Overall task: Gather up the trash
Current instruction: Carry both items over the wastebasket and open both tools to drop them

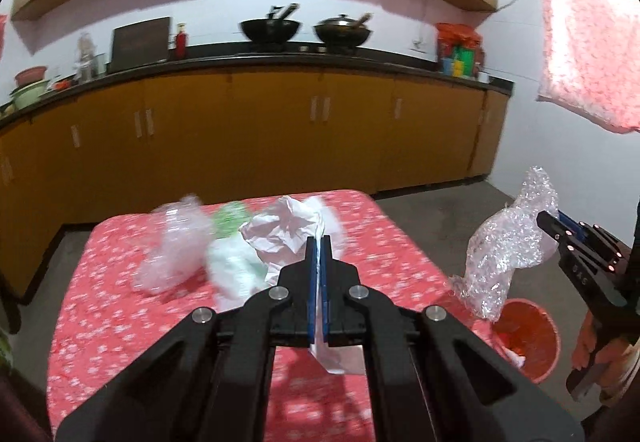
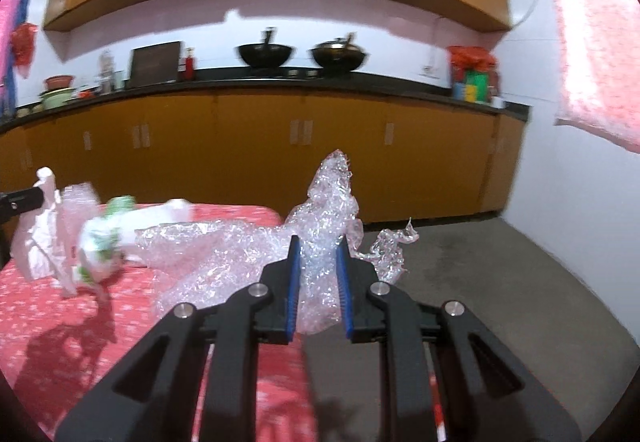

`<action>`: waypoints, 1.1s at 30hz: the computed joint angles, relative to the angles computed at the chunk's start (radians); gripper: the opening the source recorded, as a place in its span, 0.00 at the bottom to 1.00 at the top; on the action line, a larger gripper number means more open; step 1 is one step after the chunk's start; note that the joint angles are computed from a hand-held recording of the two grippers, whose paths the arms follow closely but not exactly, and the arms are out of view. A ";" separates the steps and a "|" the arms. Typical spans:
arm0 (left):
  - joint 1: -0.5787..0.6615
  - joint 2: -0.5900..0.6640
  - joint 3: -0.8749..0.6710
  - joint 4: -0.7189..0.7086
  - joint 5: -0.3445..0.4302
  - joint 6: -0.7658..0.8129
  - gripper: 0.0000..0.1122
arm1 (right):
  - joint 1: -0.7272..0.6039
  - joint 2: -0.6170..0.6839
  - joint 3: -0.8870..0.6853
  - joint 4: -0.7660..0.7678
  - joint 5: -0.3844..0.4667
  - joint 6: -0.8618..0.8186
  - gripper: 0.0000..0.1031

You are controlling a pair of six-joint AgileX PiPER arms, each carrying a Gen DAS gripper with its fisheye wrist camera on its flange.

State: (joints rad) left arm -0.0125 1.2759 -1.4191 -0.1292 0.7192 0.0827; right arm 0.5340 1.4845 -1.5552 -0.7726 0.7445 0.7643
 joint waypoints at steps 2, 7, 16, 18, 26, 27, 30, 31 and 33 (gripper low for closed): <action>-0.066 0.022 -0.016 0.025 -0.006 -0.042 0.01 | -0.055 -0.050 0.057 -0.017 0.002 0.021 0.17; -0.263 0.100 -0.059 0.110 -0.034 -0.169 0.01 | -0.208 -0.145 0.194 -0.038 -0.014 0.043 0.17; -0.570 0.329 -0.194 0.186 -0.069 -0.293 0.01 | -0.547 -0.256 0.414 -0.034 -0.116 0.025 0.17; -0.626 0.392 -0.239 0.207 -0.068 -0.312 0.01 | -0.620 -0.259 0.455 -0.018 -0.155 0.007 0.17; -0.735 0.655 -0.519 0.215 0.027 -0.313 0.01 | -0.850 -0.206 0.580 -0.003 -0.302 -0.002 0.17; -0.746 0.686 -0.550 0.221 0.040 -0.313 0.01 | -0.869 -0.189 0.586 -0.002 -0.317 -0.002 0.17; -0.766 0.747 -0.608 0.224 0.065 -0.310 0.01 | -0.905 -0.155 0.615 -0.021 -0.356 0.023 0.17; -0.768 0.773 -0.633 0.212 0.074 -0.303 0.01 | -0.905 -0.145 0.621 -0.039 -0.360 0.043 0.17; -0.769 0.820 -0.689 0.203 0.103 -0.293 0.01 | -0.914 -0.126 0.641 -0.074 -0.376 0.079 0.17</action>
State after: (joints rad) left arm -0.7813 2.0964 -2.1078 0.0734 0.8222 -0.2103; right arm -0.3798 1.3589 -0.9147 -0.8471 0.3689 0.8430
